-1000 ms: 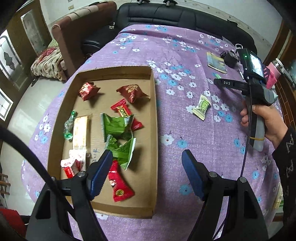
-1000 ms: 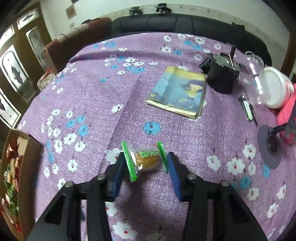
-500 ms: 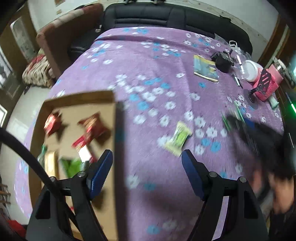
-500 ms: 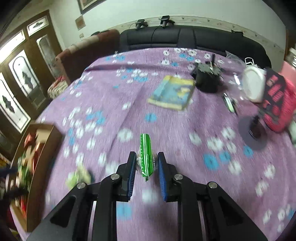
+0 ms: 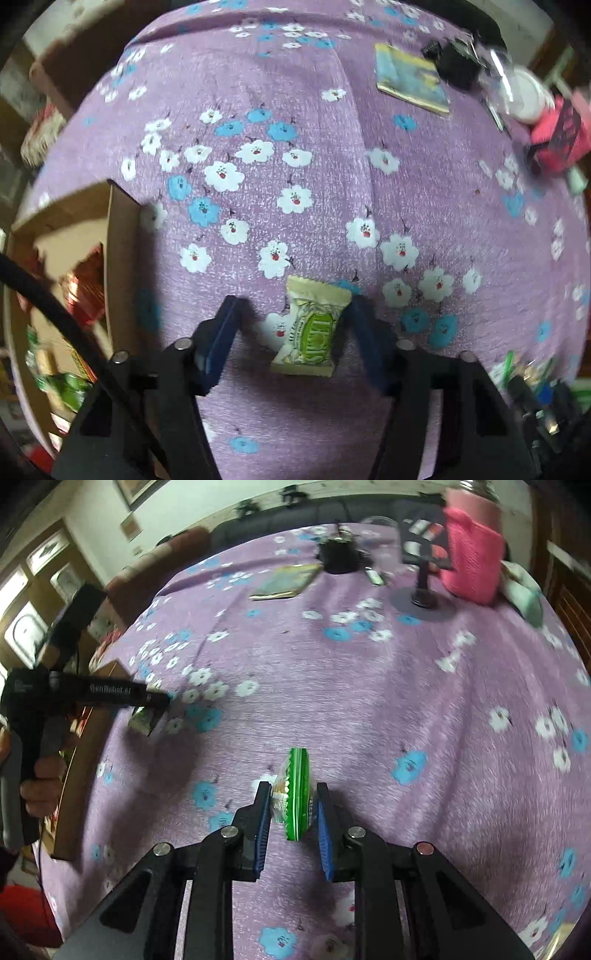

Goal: Organize snacks
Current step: 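Grasp a clear green-ended candy packet with the right gripper while the left gripper grasps a green-wrapped candy, then carry both held candies over the cardboard tray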

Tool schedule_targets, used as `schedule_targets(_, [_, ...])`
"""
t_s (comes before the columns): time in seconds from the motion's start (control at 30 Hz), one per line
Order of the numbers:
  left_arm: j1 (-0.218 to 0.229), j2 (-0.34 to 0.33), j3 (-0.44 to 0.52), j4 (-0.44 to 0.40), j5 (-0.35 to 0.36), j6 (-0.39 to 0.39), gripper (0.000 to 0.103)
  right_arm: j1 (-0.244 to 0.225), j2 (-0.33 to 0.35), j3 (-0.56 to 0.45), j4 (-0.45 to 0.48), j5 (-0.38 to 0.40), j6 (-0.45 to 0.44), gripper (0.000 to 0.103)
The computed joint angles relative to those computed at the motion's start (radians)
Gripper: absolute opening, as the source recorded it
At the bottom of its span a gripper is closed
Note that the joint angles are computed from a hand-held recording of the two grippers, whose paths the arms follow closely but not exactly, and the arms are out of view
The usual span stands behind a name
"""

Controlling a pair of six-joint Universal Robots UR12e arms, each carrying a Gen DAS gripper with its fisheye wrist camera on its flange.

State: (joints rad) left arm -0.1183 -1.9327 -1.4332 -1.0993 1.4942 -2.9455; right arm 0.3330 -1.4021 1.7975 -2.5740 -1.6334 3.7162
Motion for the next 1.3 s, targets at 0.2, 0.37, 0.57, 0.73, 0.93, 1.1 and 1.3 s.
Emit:
schedule_targets(0.2, [0.009,-0.001,0.01,-0.018,-0.009,0.008,0.046,0.002,0.001,0.005,-0.007,-0.008,0.021,0.022])
schedule_targets(0.37, [0.006,0.011,-0.007,0.001,-0.001,0.027,0.021,0.017,0.004,0.016,-0.049,-0.057,0.027,0.022])
schedule_targets(0.57, [0.004,0.039,-0.041,-0.009,-0.044,0.045,0.02,0.021,0.0,0.024,-0.078,-0.065,0.046,0.022])
schedule_targets(0.73, [0.023,0.063,-0.059,-0.06,-0.1,0.048,0.02,0.037,-0.012,0.025,-0.061,-0.062,0.035,0.022])
schedule_targets(0.93, [0.043,0.129,-0.152,-0.019,-0.112,0.085,0.02,0.071,-0.026,0.036,-0.035,-0.062,0.043,0.022])
schedule_targets(1.1, [0.058,0.212,-0.262,0.056,-0.117,0.14,0.02,0.097,-0.036,0.047,-0.018,-0.062,0.065,0.022])
schedule_targets(1.3, [0.088,0.294,-0.361,0.091,-0.136,0.23,0.02,0.132,-0.048,0.058,0.006,-0.085,0.111,0.022])
